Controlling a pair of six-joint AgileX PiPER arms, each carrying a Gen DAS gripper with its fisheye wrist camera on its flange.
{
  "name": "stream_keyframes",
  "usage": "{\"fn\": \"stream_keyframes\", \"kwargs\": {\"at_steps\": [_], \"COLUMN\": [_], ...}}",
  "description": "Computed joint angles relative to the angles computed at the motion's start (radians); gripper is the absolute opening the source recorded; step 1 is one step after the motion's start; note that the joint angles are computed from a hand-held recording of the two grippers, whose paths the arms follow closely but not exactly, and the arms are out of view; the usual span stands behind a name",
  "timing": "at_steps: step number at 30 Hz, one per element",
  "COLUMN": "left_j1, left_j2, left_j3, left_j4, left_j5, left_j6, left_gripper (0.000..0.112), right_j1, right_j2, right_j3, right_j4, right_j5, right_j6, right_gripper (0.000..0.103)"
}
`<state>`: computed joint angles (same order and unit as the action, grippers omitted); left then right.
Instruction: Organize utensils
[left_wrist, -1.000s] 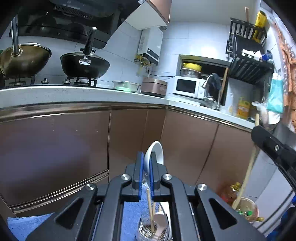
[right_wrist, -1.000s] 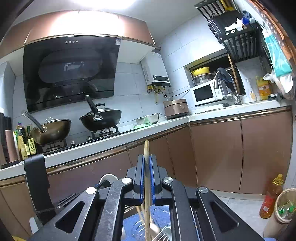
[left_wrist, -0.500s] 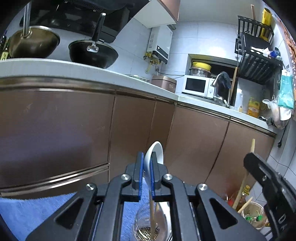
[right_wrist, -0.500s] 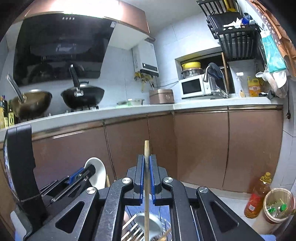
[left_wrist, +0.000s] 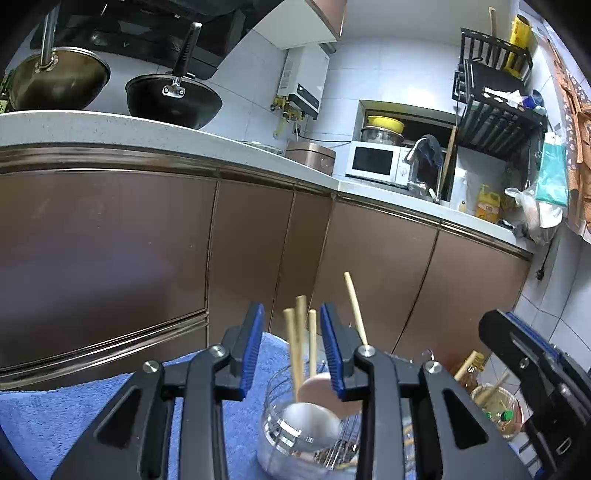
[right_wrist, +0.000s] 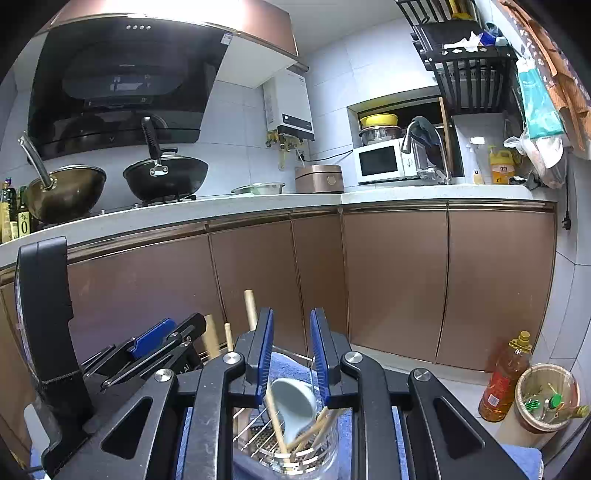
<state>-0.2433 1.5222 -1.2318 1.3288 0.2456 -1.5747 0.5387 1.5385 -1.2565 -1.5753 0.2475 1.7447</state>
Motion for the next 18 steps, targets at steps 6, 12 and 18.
{"fn": "stream_keyframes", "kwargs": {"at_steps": [6, 12, 18], "left_j1": [0.0, -0.097, -0.246], "left_j2": [-0.14, -0.293, -0.462], "left_j3": [0.081, 0.115, 0.19], "left_j4": [-0.219, -0.419, -0.347], "left_j5": [0.03, 0.254, 0.483], "left_j6": [0.26, 0.564, 0.563], "left_gripper": [0.03, 0.047, 0.062], "right_j1": [0.052, 0.185, 0.349], "right_j2": [-0.113, -0.247, -0.344], "right_j3": [0.072, 0.141, 0.194], "right_j4": [0.119, 0.329, 0.468], "right_j5": [0.082, 0.289, 0.532], "right_j6": [-0.109, -0.328, -0.406], "right_gripper": [0.026, 0.048, 0.067]}}
